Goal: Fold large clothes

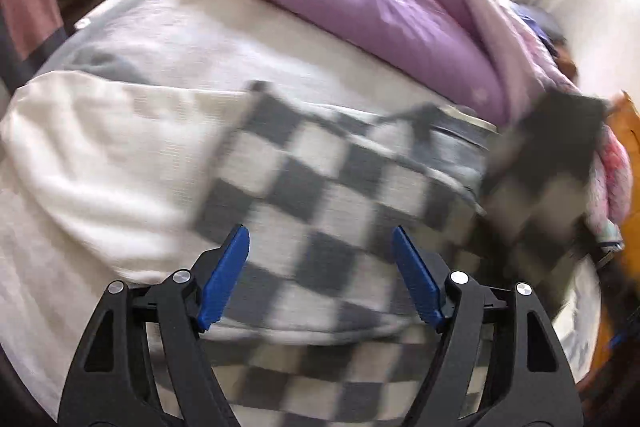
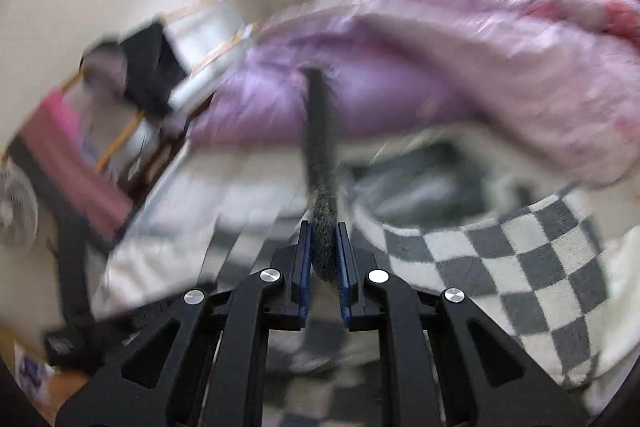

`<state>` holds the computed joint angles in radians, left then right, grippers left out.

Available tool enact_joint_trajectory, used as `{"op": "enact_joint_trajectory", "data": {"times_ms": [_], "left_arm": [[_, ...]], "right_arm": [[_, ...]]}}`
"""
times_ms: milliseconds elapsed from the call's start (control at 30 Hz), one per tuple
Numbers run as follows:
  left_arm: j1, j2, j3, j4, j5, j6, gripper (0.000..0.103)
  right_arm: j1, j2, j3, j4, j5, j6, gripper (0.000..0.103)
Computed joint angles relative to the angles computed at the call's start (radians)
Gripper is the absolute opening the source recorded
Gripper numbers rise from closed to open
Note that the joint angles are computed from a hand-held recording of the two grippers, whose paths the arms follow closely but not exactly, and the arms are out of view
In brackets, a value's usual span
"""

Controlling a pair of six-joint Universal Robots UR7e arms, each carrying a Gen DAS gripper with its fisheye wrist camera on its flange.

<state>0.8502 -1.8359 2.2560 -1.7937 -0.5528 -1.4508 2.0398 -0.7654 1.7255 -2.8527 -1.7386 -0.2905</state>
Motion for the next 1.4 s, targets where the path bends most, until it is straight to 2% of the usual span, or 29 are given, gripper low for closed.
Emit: {"op": "enact_joint_trajectory", "data": {"times_ms": [67,133,167,233,267,400,467,600,667,733,833,900,967,1100,1133,1167,1267,1367,1400], "left_arm": [[0.007,-0.062,0.014,0.071,-0.007,-0.039,0.074],[0.026,-0.086,0.029,0.062,-0.02,-0.032,0.074],[0.033,-0.089,0.035,0.053,-0.024,-0.031,0.074],[0.046,-0.116,0.05,0.034,-0.034,-0.015,0.074],[0.05,-0.117,0.055,0.009,-0.034,-0.001,0.075],[0.068,-0.105,0.062,-0.108,-0.049,0.098,0.075],[0.074,-0.083,0.048,-0.123,-0.045,0.126,0.075],[0.138,-0.018,0.0,-0.286,-0.058,0.312,0.075],[0.201,0.028,-0.042,-0.415,-0.112,0.44,0.079],[0.267,0.081,-0.107,-0.42,-0.157,0.48,0.081],[0.349,0.147,-0.2,-0.38,-0.207,0.499,0.081],[0.392,0.189,-0.262,-0.307,-0.204,0.48,0.081],[0.422,0.22,-0.308,-0.236,-0.203,0.471,0.081],[0.47,0.258,-0.355,-0.213,-0.209,0.469,0.081],[0.479,0.268,-0.366,-0.204,-0.208,0.476,0.081],[0.489,0.279,-0.381,-0.198,-0.211,0.485,0.081],[0.507,0.299,-0.401,-0.219,-0.228,0.511,0.081],[0.536,0.345,-0.446,-0.172,-0.248,0.518,0.081],[0.543,0.358,-0.457,-0.162,-0.246,0.518,0.078]], "right_arm": [[0.008,0.066,-0.006,0.074,-0.045,0.024,0.012],[0.003,0.115,-0.029,0.183,-0.091,0.046,0.02],[0.0,0.124,-0.03,0.198,-0.109,0.049,0.022],[-0.005,0.112,-0.028,0.243,-0.093,0.055,0.027],[-0.009,0.099,-0.025,0.252,-0.08,0.048,0.035],[-0.026,0.014,-0.016,0.267,-0.024,0.01,0.037],[-0.038,-0.01,-0.045,0.262,-0.072,-0.012,0.037],[-0.085,-0.011,-0.186,0.312,-0.188,0.053,0.039],[-0.115,0.028,-0.315,0.377,-0.256,0.137,0.051],[-0.15,0.074,-0.441,0.485,-0.266,0.187,0.056],[-0.178,0.176,-0.622,0.577,-0.33,0.217,0.057],[-0.19,0.245,-0.728,0.657,-0.363,0.258,0.057],[-0.195,0.337,-0.874,0.806,-0.449,0.269,0.056],[-0.227,0.431,-1.043,0.972,-0.463,0.311,0.056],[-0.232,0.432,-1.045,0.981,-0.453,0.308,0.056],[-0.238,0.446,-1.072,1.016,-0.443,0.306,0.046],[-0.245,0.459,-1.093,1.043,-0.454,0.297,0.034],[-0.254,0.439,-1.058,1.021,-0.439,0.282,0.03],[-0.256,0.432,-1.048,1.016,-0.432,0.281,0.029]]}}
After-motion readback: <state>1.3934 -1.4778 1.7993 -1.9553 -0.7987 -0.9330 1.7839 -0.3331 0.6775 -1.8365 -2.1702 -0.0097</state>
